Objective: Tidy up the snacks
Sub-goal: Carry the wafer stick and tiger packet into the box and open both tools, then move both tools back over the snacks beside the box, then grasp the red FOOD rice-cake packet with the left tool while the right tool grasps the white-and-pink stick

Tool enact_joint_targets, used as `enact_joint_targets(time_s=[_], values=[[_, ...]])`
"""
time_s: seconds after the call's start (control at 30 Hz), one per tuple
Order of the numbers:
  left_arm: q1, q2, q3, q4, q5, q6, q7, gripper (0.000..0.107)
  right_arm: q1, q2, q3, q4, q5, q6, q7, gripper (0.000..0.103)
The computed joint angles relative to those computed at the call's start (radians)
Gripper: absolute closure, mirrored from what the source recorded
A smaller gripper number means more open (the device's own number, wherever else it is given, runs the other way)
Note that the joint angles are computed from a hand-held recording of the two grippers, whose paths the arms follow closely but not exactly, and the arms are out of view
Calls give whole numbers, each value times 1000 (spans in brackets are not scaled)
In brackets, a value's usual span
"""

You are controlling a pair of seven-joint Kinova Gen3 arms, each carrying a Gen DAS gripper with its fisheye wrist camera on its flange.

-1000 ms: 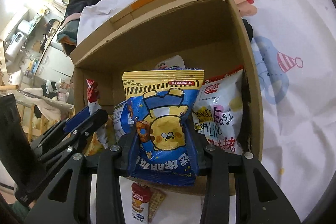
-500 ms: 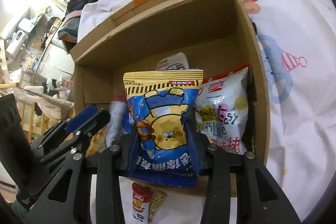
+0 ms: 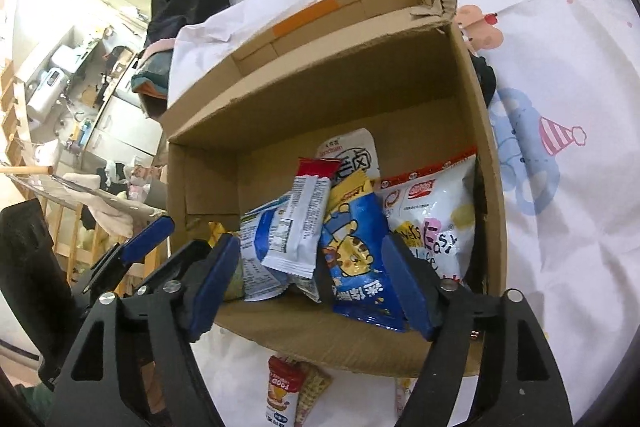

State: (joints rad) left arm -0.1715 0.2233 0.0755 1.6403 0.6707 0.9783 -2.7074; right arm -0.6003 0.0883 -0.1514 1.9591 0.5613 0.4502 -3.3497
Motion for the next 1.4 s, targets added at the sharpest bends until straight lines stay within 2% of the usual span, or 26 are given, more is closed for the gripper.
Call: enact_joint_targets(time_s=[0.13, 0.3, 0.4, 0.47, 0.6, 0.7, 0.83, 0.93, 1.1, 1.27, 1.4], values=[[-31, -13, -12, 0, 42, 26, -22, 29, -16, -11, -8, -10, 32, 28, -29, 24], [-56, -44, -36, 22, 58, 16, -56, 29, -57, -31, -48, -29, 119, 146, -133, 24], [-65, -52, -51, 33, 65, 8, -43, 29, -56, -50, -73, -22, 132, 157, -171, 24], [-65, -56, -59, 39, 51, 7, -20, 29, -65, -51, -94, -37, 144, 201, -178, 24], [-84, -73, -69, 51, 60, 30, -38, 29, -90, -47, -123, -58, 148, 268, -177, 24], [-95, -90, -82, 67, 66, 40, -60, 29, -107, -51, -135, -48, 139, 279, -210, 24], [-107, -104, -101, 79, 66, 54, -59, 29, -155, -35, -135, -73, 104, 360, -204, 24], [-119, -111, -114, 84, 61, 80, -63, 29, -157, -44, -156, -53, 93, 344, -242, 24], [-112, -122, -130, 108, -11, 63, -5, 29, -193, -45, -177, -32, 92, 363, -332, 24], [-118, -101, -131, 113, -81, 101, 31, 29, -214, -32, -179, -21, 45, 401, -388, 24], [-81, -82, -114, 132, -189, 98, 99, 29, -201, -43, -168, 19, -10, 362, -411, 24]])
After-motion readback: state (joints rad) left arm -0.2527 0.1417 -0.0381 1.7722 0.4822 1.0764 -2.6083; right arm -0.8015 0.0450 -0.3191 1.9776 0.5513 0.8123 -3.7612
